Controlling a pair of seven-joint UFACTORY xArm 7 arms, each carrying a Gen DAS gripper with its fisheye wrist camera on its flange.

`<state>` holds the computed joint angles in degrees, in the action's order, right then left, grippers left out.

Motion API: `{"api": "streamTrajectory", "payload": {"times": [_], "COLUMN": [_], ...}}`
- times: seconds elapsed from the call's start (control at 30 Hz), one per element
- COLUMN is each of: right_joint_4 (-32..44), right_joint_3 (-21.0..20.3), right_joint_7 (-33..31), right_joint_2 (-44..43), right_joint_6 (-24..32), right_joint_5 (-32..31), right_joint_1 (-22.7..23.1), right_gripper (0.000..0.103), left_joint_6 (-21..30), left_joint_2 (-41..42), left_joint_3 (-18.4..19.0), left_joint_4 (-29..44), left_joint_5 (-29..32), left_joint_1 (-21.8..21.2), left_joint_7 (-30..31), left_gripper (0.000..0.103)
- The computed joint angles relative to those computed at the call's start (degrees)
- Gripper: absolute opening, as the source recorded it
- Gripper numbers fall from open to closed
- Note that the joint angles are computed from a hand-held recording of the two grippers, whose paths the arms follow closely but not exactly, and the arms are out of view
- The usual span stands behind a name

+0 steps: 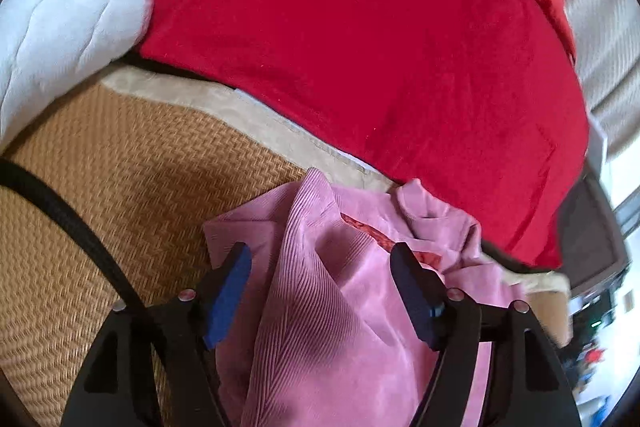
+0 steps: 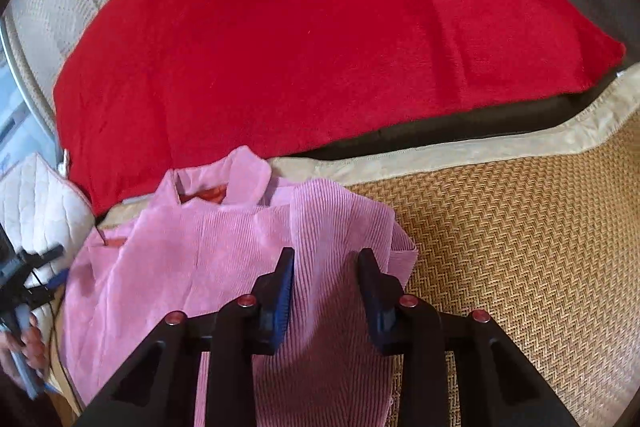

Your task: Fold large clothes

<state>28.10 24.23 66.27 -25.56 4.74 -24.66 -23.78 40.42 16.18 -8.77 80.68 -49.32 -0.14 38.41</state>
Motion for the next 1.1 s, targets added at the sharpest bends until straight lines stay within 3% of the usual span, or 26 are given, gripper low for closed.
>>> {"api": "streamTrajectory", "payload": {"times": [0.07, 0.17, 0.27, 0.33, 0.4, 0.43, 0.53, 0.57, 0.6, 0.63, 0.67, 0.77, 0.93, 1.0, 1.07, 1.1], "right_joint_4": [-0.94, -1.56, -1.68, -1.11, -0.95, -0.91, -1.32, -1.06, -0.71, -0.22, 0.79, 1.4, 0.87, 0.71, 0.66, 0.97], "right_joint_3": [0.0, -1.01, -3.03, -6.72, -7.6, -7.73, -5.21, -4.49, -4.19, -3.38, -1.78, 3.41, 9.91, 12.11, 14.66, 14.96], "right_joint_7": [0.44, -1.42, -4.01, -6.94, -8.18, -8.63, -8.55, -9.48, -10.29, -10.7, -10.74, -6.53, -0.4, 0.93, 2.12, 1.81], "right_joint_2": [-0.6, -0.6, 0.77, 2.42, 3.23, 3.46, 3.36, 3.56, 3.93, 4.23, 4.6, 3.06, -3.64, -5.48, -6.4, -5.49], "right_joint_6": [-2.45, -3.88, -5.14, -4.25, -4.3, -4.33, -5.78, -5.83, -5.4, -4.56, -2.49, -1.53, -2.61, -3.81, -4.18, -3.81], "right_joint_5": [0.16, 2.02, 4.98, 7.69, 9.29, 9.87, 10.21, 9.78, 9.67, 9.33, 8.34, 3.22, -2.22, -2.1, -1.23, -0.83], "right_joint_1": [-0.68, 0.22, 2.47, 6.57, 7.6, 7.8, 5.3, 4.64, 4.46, 3.82, 2.53, -2.7, -10.43, -13.24, -16.06, -16.45], "right_gripper": [0.033, 0.033, 0.037, 0.037, 0.054, 0.073, 0.074, 0.07, 0.065, 0.035, 0.025, 0.014, 0.01, 0.01, 0.01, 0.01], "left_joint_6": [-5.68, -8.86, -8.99, -8.31, -6.09, -5.28, -5.65, -6.92, -7.19, -6.95, -6.55, -7.88, -12.92, -15.26, -18.76, -19.41], "left_joint_2": [-0.63, -1.05, 0.28, 0.96, 2.4, 2.87, 2.77, 2.37, 2.17, 2.3, 2.25, 1.59, -2.16, -3.29, -2.64, -1.4], "left_joint_3": [-0.67, -1.69, -1.61, -1.06, -0.56, -0.98, -2.34, -2.55, -2.69, -2.78, -2.92, -3.21, -4.86, -3.81, -4.16, -1.39], "left_joint_4": [-1.72, -2.4, -1.54, -1.23, 0.4, 0.89, 0.71, 0.0, -0.27, -0.15, -0.19, -1.02, -3.3, -3.95, -3.76, -3.04], "left_joint_5": [-0.39, -0.83, 2.71, 5.92, 8.48, 7.82, 5.5, 5.63, 5.81, 6.11, 6.13, 4.8, -8.81, -14.53, -14.58, -11.01], "left_joint_1": [-1.17, -1.89, -3.39, -4.19, -4.11, -3.44, -2.12, -2.34, -2.37, -2.48, -2.51, -2.57, -0.45, -1.5, -1.86, -4.49], "left_joint_7": [2.95, 6.88, 6.31, 2.93, -1.09, -1.7, 0.24, 1.42, 2.36, 2.91, 3.34, 4.6, 14.75, 19.57, 19.02, 15.22], "left_gripper": [0.069, 0.044, 0.043, 0.044, 0.046, 0.046, 0.046, 0.042, 0.025, 0.015, 0.007, 0.006, 0.005, 0.005, 0.005, 0.005]}}
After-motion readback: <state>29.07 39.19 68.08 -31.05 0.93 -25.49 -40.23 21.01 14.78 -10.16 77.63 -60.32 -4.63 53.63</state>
